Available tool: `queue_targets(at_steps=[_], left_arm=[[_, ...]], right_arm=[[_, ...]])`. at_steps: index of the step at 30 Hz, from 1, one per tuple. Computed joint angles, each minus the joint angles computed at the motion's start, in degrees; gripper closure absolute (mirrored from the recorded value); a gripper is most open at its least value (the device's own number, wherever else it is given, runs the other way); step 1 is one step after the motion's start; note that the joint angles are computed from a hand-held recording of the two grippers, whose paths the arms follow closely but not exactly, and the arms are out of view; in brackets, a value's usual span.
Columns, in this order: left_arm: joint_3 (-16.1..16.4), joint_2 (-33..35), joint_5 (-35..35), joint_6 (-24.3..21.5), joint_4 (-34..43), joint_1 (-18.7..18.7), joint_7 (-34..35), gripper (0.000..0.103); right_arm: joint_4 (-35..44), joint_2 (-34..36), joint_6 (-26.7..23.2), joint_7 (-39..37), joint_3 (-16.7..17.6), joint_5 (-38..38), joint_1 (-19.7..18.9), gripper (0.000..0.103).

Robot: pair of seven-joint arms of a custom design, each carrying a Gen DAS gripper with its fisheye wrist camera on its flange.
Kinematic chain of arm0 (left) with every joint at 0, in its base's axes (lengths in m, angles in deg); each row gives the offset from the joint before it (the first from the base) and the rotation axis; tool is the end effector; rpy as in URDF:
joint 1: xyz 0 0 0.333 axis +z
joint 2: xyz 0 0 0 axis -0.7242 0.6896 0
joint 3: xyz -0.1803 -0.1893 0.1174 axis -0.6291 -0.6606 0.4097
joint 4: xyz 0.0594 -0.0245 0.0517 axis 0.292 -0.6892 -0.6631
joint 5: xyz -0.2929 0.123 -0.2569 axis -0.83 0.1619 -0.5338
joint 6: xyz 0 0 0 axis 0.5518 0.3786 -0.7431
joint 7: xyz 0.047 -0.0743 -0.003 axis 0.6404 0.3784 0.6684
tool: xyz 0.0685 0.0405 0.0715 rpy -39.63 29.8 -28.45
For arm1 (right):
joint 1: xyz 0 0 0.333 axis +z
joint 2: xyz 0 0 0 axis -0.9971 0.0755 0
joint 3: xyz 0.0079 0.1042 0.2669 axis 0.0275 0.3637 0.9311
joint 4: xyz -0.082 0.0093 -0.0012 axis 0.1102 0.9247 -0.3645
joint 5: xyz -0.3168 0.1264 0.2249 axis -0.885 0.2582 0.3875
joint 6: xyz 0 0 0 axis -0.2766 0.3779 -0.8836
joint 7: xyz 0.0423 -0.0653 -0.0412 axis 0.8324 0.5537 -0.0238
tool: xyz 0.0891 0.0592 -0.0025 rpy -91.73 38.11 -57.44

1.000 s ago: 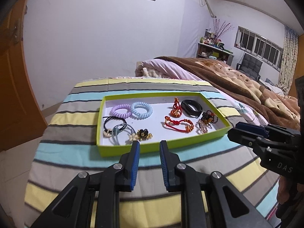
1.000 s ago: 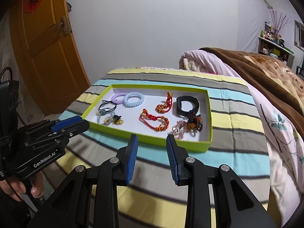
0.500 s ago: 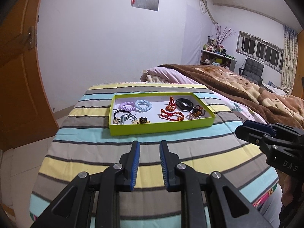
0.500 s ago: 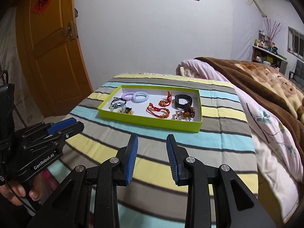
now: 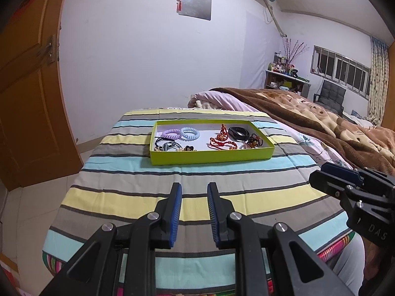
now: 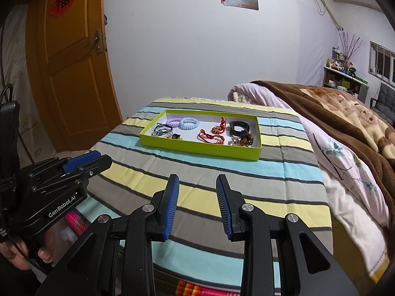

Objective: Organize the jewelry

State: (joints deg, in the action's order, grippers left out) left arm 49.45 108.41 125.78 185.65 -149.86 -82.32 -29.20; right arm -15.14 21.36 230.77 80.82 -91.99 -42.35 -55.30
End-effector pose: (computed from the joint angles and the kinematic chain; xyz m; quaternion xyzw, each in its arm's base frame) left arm 0.6382 -0.4559 0.3594 -0.6320 0.6192 -0.3469 0.3111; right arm 0.6938 0.3453 0.3556 -0.7250 0.5069 -0.2293 0.4060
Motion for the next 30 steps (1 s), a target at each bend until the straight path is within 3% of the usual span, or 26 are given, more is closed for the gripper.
queue_targets(at_steps=[4, 8, 30], left_arm=[[0.1, -0.7, 0.3, 0.5, -1.1, -0.1, -1.3, 0.082], [0.2, -0.2, 0.7, -1.2, -0.4, -0.5, -1.0, 0.082], [0.2, 1.5, -1.5, -0.7, 1.5, 0.0, 0.6, 0.082]], right_arm=[[-1.5, -0.7, 0.8, 0.6, -1.4, -0.3, 1.3, 0.071], [-1.7, -0.8, 0.9, 0.6, -1.5, -0.2, 1.4, 0.071], [0.2, 0.5, -0.5, 0.9, -1.1, -0.7, 0.9, 0.071]])
